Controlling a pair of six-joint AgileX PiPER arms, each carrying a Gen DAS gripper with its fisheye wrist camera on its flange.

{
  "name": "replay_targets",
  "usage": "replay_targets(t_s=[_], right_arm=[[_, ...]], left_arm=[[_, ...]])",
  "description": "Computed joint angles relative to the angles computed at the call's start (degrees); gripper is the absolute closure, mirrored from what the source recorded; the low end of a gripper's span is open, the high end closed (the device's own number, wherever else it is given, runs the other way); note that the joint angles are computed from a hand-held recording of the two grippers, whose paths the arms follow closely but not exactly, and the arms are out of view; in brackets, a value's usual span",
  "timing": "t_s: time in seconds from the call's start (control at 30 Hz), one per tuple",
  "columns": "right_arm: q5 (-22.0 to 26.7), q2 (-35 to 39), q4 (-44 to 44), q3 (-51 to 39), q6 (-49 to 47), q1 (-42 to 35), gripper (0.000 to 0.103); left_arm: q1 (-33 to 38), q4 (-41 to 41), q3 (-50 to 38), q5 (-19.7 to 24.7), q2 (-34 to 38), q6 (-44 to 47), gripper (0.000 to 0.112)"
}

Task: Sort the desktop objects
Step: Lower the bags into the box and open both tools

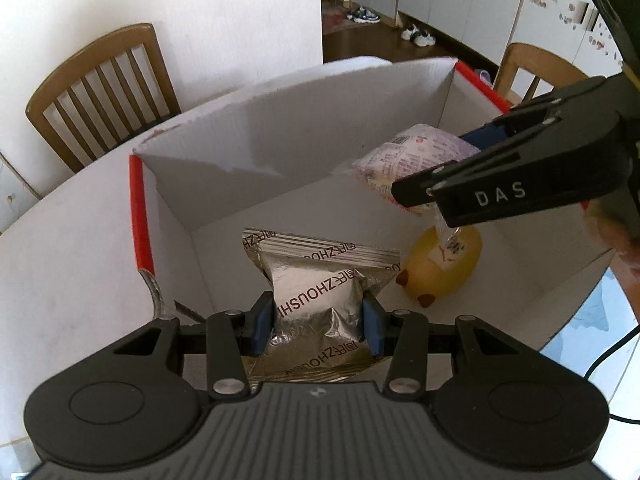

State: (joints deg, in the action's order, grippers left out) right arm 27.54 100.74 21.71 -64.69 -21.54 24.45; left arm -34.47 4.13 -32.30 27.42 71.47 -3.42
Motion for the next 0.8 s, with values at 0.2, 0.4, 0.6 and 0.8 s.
replay_targets(t_s=[0.2,0.4,0.6,0.8], right_arm=[[1.98,2.86,-2.56,-2.47,3.26,0.09,0.048],[2.22,4.36,-2.6,-3.09,3.99,0.23,0.048],[2.37,4.96,-2.5,-3.41,4.52,0.31,0.048],[2.96,4.84,-2.49,-3.73,4.27,0.34,0.045]], left_arm=[[1.27,-3.01,-0.25,-1.06,2.79,3.15,0.068],[2.0,-4.79,-0.82,-1.65,4.89,5.61,0.068],[2.3,-5.35,-1.52,-1.18,5.69,6.55,0.067],[1.65,-4.05,-1.5,-0.92,5.39,4.76,0.067]])
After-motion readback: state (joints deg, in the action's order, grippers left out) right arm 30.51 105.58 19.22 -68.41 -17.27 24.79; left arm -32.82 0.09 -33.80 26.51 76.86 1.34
